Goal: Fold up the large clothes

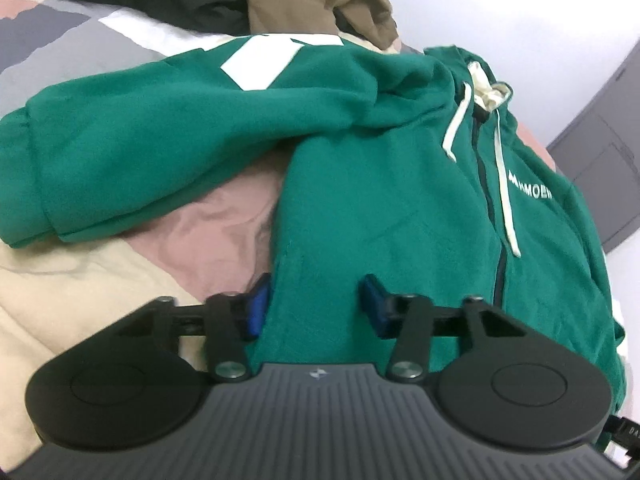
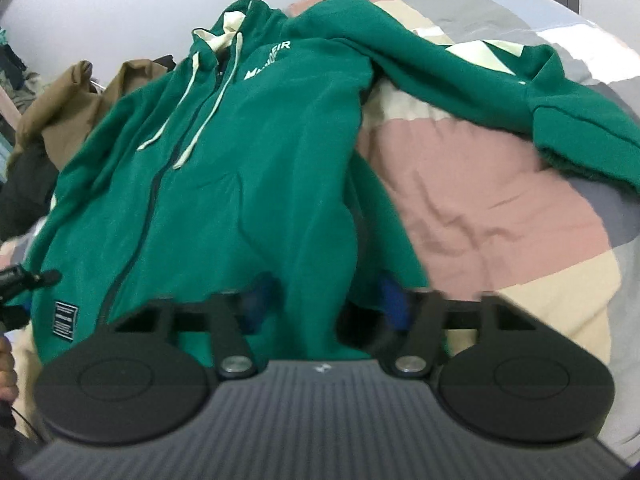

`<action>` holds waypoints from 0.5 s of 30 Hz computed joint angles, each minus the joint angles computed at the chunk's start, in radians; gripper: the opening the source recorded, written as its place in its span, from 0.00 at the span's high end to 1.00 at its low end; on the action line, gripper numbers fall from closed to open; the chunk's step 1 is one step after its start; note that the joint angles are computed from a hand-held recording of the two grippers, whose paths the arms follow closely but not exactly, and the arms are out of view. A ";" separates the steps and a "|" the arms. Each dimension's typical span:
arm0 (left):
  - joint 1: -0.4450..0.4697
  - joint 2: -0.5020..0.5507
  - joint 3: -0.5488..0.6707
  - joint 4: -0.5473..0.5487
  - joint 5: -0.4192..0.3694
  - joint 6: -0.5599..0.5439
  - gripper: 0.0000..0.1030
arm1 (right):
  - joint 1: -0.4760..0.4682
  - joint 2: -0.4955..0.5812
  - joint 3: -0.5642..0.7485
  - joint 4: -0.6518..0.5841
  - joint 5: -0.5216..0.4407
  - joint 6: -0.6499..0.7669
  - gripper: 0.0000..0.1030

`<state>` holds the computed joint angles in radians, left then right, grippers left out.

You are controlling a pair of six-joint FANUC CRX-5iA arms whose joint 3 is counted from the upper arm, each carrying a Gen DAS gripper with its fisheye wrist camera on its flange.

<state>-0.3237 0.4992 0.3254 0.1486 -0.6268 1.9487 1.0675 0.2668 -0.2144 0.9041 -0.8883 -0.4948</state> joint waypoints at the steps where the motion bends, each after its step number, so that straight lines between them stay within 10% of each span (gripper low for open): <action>1: 0.001 -0.006 -0.011 0.017 0.010 -0.020 0.67 | 0.000 -0.008 -0.012 0.013 0.019 -0.022 0.82; 8: 0.029 -0.094 -0.174 0.394 0.110 -0.302 0.82 | 0.010 -0.145 -0.174 0.298 0.050 -0.382 0.93; 15: 0.048 -0.137 -0.173 0.535 0.033 -0.397 0.85 | 0.089 -0.200 -0.080 0.182 -0.131 -0.209 0.97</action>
